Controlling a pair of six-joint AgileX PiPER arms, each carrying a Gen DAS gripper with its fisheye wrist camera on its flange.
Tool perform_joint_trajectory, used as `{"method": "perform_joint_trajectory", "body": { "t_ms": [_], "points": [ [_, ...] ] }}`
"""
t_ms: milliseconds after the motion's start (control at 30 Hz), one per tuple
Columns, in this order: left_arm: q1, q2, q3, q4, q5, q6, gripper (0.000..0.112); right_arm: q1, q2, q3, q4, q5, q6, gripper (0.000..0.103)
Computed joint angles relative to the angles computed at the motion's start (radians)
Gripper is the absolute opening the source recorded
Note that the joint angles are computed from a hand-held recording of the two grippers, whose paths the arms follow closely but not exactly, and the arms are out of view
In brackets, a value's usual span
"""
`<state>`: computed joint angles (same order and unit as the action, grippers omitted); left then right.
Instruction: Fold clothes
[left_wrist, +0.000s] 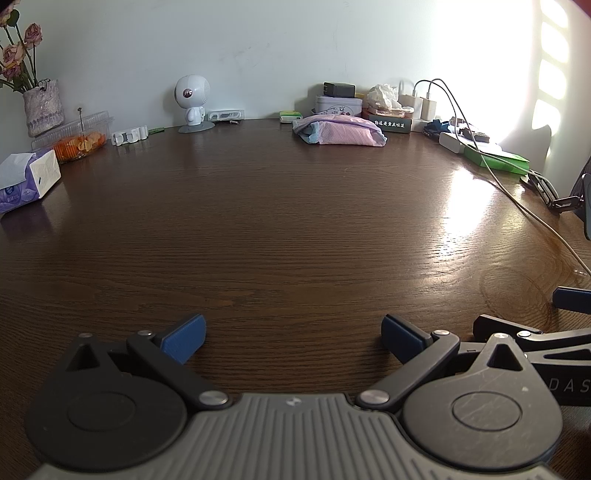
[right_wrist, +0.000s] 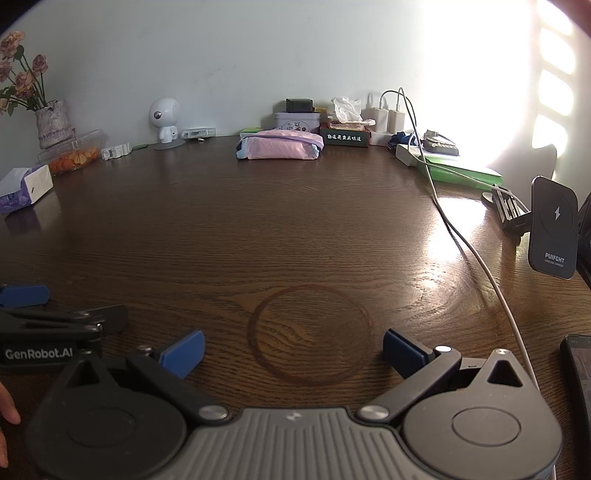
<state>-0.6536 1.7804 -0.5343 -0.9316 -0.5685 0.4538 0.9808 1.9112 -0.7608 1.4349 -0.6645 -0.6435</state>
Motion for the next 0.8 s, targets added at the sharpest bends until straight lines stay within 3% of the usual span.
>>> {"method": "perform_joint_trajectory", "body": {
  "t_ms": [800],
  "points": [
    [0.016, 0.017, -0.008, 0.015, -0.005, -0.016, 0.102, -0.007, 0.015, -0.011, -0.001, -0.004, 0.007, 0.103]
  ]
}}
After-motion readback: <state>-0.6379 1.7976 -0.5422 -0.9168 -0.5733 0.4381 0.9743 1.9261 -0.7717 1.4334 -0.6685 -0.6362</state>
